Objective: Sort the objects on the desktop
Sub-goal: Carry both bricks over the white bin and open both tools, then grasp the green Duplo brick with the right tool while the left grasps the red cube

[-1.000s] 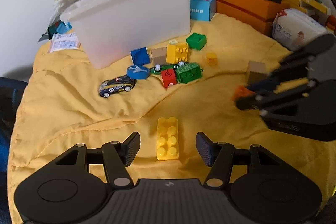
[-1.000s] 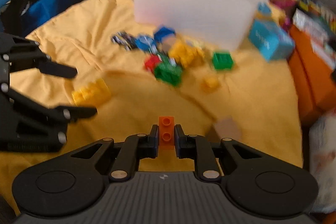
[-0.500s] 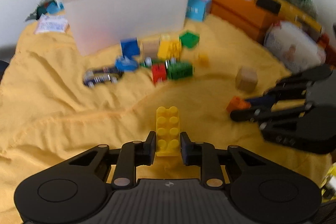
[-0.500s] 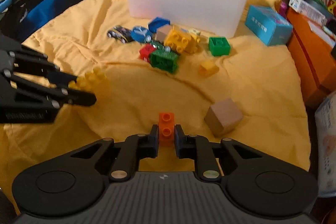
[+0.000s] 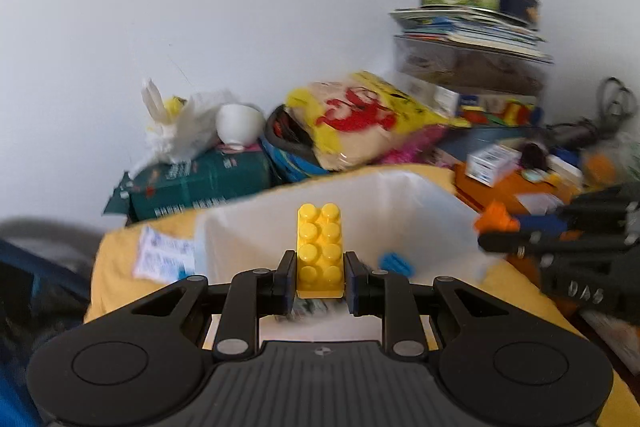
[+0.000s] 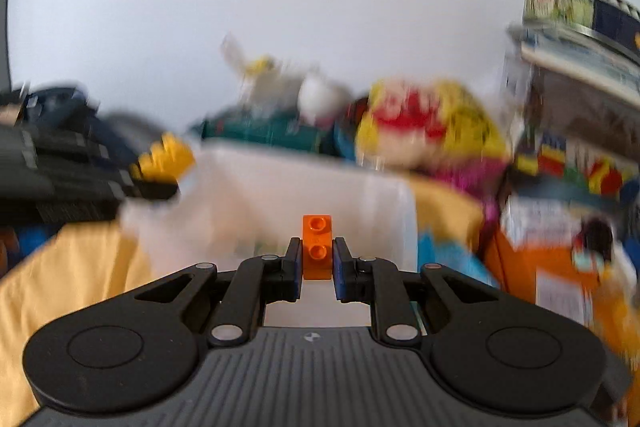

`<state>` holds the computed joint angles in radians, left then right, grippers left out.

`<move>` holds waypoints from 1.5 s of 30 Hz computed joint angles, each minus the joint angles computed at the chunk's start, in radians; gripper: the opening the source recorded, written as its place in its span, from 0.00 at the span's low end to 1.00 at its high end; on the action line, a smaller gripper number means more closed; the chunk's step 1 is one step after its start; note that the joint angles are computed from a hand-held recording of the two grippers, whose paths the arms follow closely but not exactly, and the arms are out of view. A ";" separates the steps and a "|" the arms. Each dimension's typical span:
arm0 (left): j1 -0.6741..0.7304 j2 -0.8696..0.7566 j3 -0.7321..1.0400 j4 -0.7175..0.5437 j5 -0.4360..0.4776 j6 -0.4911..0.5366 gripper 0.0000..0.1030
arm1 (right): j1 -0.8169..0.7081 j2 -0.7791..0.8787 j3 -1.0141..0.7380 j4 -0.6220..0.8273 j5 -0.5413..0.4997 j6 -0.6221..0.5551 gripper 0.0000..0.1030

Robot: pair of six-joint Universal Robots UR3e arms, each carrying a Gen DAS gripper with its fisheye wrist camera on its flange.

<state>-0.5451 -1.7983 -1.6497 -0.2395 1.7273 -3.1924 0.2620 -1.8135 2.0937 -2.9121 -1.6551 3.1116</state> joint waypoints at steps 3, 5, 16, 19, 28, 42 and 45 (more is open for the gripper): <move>-0.031 -0.102 0.153 -0.088 0.081 -0.006 0.38 | 0.010 0.149 -0.139 0.031 -0.036 0.007 0.38; -0.045 -0.082 0.120 -0.061 0.080 -0.010 0.54 | 0.004 0.135 -0.114 0.034 -0.029 0.023 0.40; -0.230 0.158 -0.390 0.017 0.181 -0.276 0.76 | 0.020 -0.194 0.326 0.079 0.103 0.034 0.49; -0.245 0.190 -0.480 -0.034 0.127 -0.309 0.76 | 0.021 -0.163 0.365 0.107 0.170 0.044 0.38; -0.236 0.290 -0.591 -0.083 0.074 -0.374 0.75 | -0.133 -0.124 0.358 0.228 0.417 0.041 0.36; -0.226 0.250 -0.566 -0.042 0.039 -0.363 0.75 | 0.246 -0.378 0.412 0.345 0.078 0.129 0.08; -0.233 0.231 -0.552 -0.025 0.034 -0.357 0.74 | 0.232 -0.365 0.428 0.257 0.065 0.102 0.31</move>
<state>-0.7780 -1.5672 -2.2020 -0.2647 1.7610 -3.5489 0.4936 -2.1780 2.5213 -2.6549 -1.5899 3.2134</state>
